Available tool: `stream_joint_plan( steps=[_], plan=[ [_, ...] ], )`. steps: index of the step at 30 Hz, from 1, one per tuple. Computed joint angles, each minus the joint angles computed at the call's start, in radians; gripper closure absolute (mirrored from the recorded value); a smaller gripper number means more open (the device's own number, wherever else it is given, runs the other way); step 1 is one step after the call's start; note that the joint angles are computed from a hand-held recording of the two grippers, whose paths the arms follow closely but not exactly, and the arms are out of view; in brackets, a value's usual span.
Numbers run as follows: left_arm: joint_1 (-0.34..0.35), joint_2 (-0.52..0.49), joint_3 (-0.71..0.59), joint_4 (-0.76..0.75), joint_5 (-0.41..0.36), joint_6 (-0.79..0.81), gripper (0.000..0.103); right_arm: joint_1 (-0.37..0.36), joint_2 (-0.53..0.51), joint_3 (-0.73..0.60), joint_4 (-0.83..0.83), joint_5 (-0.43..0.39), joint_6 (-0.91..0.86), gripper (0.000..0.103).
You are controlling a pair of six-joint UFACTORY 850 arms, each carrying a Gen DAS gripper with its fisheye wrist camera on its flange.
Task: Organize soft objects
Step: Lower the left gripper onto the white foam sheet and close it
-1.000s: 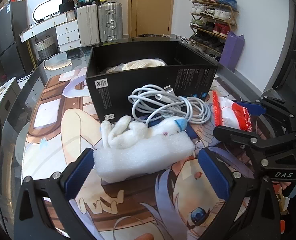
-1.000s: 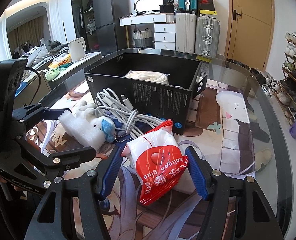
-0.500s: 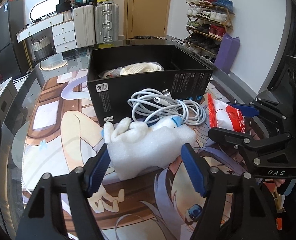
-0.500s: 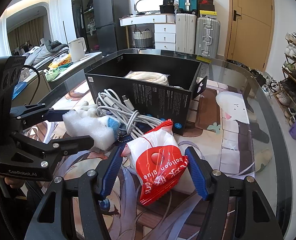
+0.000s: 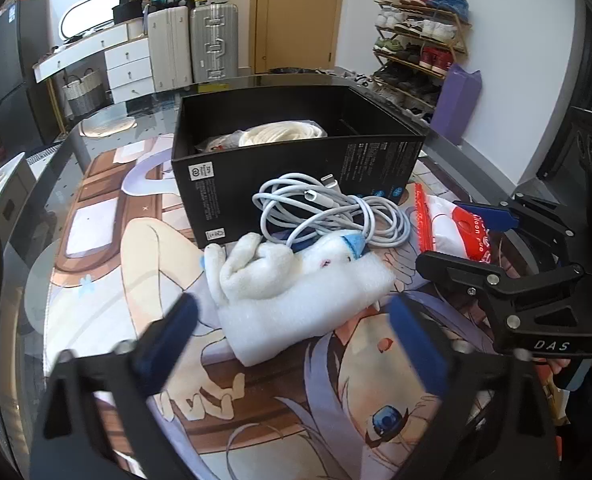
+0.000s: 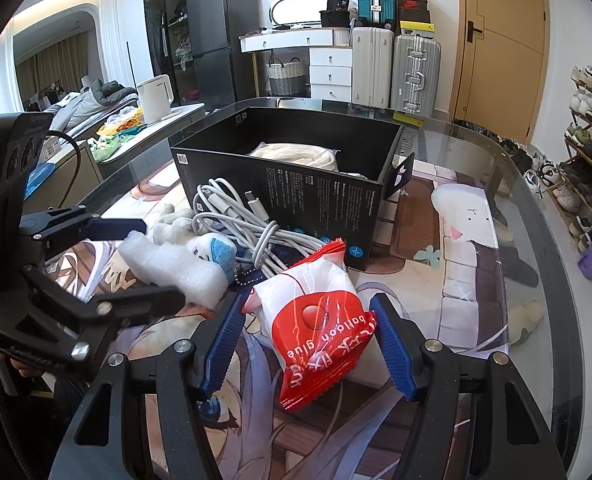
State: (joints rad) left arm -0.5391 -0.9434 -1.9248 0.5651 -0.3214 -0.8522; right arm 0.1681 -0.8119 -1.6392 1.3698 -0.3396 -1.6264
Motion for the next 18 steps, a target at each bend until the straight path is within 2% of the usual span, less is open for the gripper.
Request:
stream_joint_plan(
  steps=[10,18],
  plan=[
    [-0.015,-0.061,-0.097,-0.026,-0.082,-0.044,0.000,-0.011,0.004,0.003,0.023,0.014,-0.010,0.037],
    [-0.025,-0.097,-0.151,0.042,-0.145,-0.129,0.000,-0.023,0.006,0.002,0.046,0.025,-0.024,0.037]
  ],
)
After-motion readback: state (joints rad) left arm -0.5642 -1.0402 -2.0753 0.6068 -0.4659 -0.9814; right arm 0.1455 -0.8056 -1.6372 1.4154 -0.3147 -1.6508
